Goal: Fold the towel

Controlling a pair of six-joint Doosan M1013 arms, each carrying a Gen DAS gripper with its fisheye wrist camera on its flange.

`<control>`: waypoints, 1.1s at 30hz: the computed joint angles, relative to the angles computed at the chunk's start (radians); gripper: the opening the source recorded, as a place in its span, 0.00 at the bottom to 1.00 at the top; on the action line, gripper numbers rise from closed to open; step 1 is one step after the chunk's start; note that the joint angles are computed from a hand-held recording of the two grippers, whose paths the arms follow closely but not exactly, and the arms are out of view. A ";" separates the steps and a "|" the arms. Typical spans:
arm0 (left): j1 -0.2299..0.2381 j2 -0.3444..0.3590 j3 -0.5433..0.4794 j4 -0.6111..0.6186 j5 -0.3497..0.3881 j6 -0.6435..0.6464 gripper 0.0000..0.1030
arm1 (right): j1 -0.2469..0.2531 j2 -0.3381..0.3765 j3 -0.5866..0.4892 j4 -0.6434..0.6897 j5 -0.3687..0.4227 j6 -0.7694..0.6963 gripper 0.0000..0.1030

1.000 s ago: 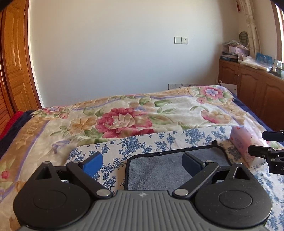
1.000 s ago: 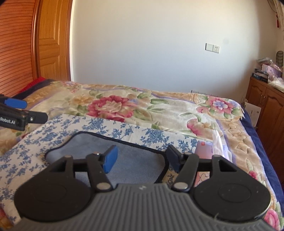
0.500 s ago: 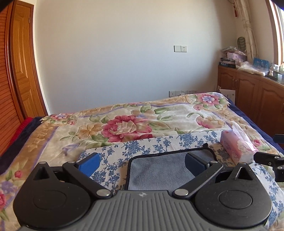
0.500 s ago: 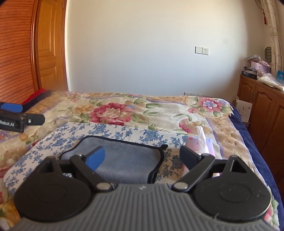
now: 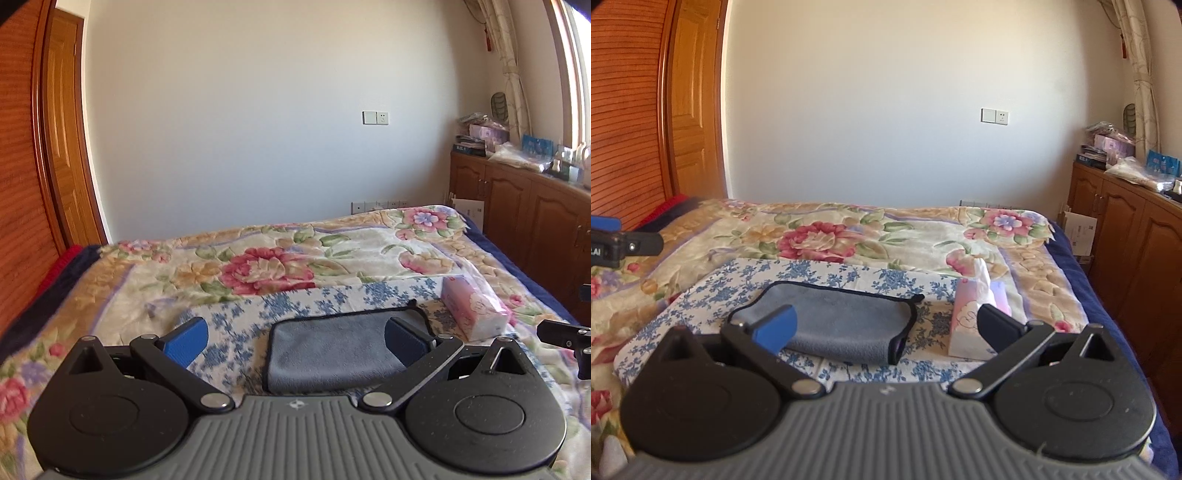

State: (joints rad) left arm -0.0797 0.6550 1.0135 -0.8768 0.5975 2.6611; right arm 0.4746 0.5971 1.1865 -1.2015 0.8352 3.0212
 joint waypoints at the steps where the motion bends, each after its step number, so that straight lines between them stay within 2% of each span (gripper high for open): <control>1: 0.002 -0.006 0.012 -0.012 0.002 0.004 1.00 | 0.003 -0.003 0.004 -0.005 0.005 0.006 1.00; 12: 0.015 -0.067 0.133 -0.146 -0.019 0.180 1.00 | 0.033 -0.023 0.044 -0.058 0.024 0.053 1.00; 18: 0.023 -0.077 0.160 -0.161 -0.021 0.196 1.00 | 0.045 -0.027 0.056 -0.069 0.019 0.075 1.00; 22: 0.028 -0.088 0.199 -0.201 -0.058 0.242 1.00 | 0.051 -0.029 0.064 -0.076 0.021 0.092 1.00; 33: 0.051 -0.108 0.269 -0.288 -0.085 0.324 1.00 | 0.067 -0.034 0.087 -0.083 0.044 0.114 1.00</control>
State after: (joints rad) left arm -0.0292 0.5473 1.2824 -1.1645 0.5130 2.9856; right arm 0.5411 0.5633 1.2731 -1.2844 0.8789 3.1348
